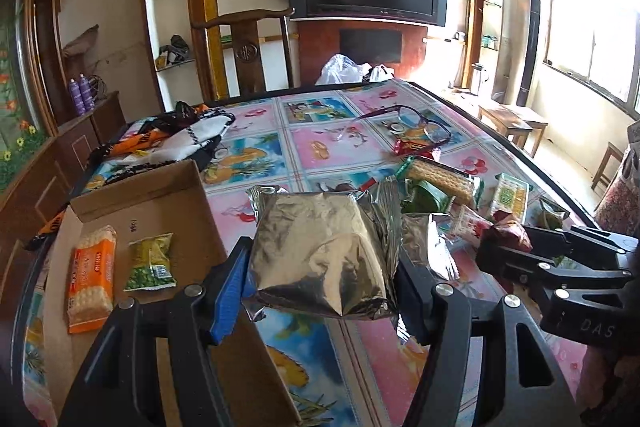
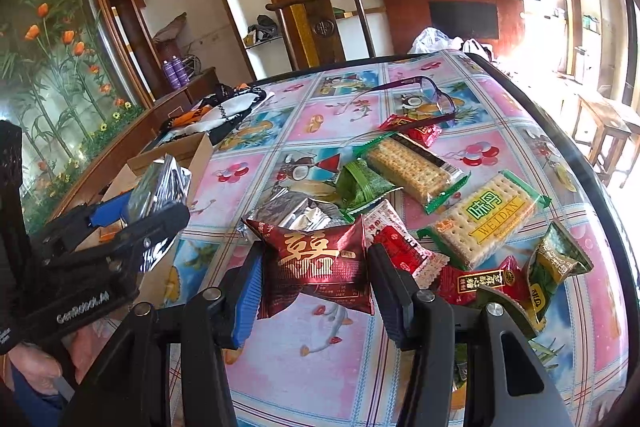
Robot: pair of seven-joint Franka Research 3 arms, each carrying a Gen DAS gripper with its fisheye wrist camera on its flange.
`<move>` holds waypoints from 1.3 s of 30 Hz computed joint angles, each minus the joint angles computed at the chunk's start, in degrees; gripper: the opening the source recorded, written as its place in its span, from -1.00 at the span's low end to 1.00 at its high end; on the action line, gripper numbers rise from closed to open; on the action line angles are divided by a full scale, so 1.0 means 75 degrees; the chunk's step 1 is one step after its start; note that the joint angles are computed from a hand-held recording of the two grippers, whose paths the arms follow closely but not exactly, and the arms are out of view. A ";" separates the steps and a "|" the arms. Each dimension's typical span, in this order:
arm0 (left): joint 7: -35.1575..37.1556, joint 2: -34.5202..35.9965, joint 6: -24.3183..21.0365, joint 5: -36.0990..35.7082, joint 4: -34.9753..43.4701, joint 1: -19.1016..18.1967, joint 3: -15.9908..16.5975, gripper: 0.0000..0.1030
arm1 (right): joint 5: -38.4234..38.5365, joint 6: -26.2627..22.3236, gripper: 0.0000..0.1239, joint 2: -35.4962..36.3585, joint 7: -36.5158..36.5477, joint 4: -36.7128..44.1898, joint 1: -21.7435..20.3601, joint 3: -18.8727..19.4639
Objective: Organize snacks
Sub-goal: 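Carry the silver foil pack and red candy pack over the cardboard box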
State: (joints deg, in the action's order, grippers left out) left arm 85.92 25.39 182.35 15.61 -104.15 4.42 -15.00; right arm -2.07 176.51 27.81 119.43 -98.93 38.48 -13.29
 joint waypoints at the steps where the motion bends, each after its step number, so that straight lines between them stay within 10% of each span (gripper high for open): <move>1: -0.0162 -0.0025 0.0068 0.0058 0.0000 -0.0317 0.0379 0.25 | -0.0011 0.0018 -0.12 0.0008 -0.0016 0.0007 0.0008 0.0003; 19: -0.0882 -0.0070 0.0181 0.0557 0.0016 -0.0956 0.1227 0.26 | 0.0282 0.0461 -0.12 0.0018 -0.0569 -0.0078 0.0332 -0.0149; 39: -0.0922 -0.0008 0.0019 0.0367 0.0167 -0.0210 0.0618 0.26 | 0.0828 0.0697 -0.11 0.0094 -0.1418 -0.0029 0.0370 0.0015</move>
